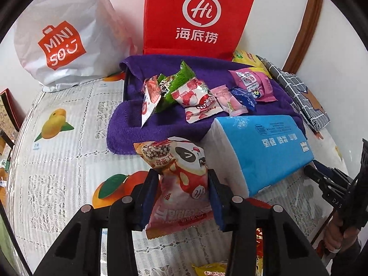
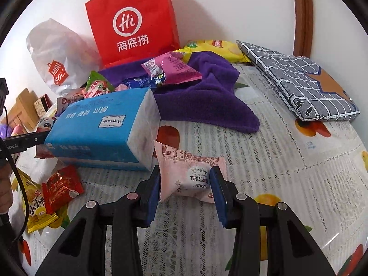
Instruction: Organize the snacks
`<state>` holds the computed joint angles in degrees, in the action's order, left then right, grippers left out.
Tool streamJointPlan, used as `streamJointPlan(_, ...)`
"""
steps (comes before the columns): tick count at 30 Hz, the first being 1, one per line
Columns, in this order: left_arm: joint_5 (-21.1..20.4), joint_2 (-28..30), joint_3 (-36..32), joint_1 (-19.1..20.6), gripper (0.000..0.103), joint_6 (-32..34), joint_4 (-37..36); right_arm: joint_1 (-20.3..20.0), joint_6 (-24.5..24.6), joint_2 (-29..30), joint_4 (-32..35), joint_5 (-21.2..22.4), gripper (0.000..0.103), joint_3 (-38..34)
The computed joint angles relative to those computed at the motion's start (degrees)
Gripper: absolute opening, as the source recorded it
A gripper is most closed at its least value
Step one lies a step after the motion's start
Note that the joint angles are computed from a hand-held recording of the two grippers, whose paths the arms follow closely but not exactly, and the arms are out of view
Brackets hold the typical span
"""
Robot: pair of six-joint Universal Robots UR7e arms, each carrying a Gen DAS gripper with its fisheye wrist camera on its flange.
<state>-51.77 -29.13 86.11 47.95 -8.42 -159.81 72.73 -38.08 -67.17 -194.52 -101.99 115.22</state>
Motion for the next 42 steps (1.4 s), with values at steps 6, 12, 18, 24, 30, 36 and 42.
streamJointPlan(6, 0.84, 0.04, 0.55, -0.61, 0.04, 0.84, -1.04, -0.06, 0.37, 0.03, 0.24, 0.35, 0.042, -0.05)
streamJointPlan(12, 0.35, -0.15, 0.83, -0.82, 0.04, 1.2, -1.46, -0.11, 0.28, -0.01, 0.36, 0.35, 0.042, -0.1)
streamJointPlan(18, -0.01, -0.48, 1.14, -0.8, 0.04, 1.02, -2.08, -0.12, 0.06, 0.06, 0.19, 0.18, 0.042, -0.14)
streamJointPlan(24, -0.06, -0.92, 1.9, -1.02, 0.04, 1.4, -3.52, -0.25, 0.22, -0.13, 0.43, 0.57, 0.042, -0.11)
streamJointPlan(30, -1.67, -1.3, 2.22, -0.81, 0.04, 1.4, -4.12, -0.57, 2.0, -0.62, -0.98, 0.77, 0.041, 0.43)
streamJointPlan(36, -1.71, -1.77, 3.0, -1.3, 0.04, 2.39, -5.47, -0.58, 2.99, -2.7, -1.76, 1.76, 0.041, 2.52)
streamJointPlan(42, -1.94, -3.06, 3.73, -2.18, 0.04, -0.41, -4.79, 1.5, -0.31, -5.53, -4.69, 1.54, 0.028, 5.0)
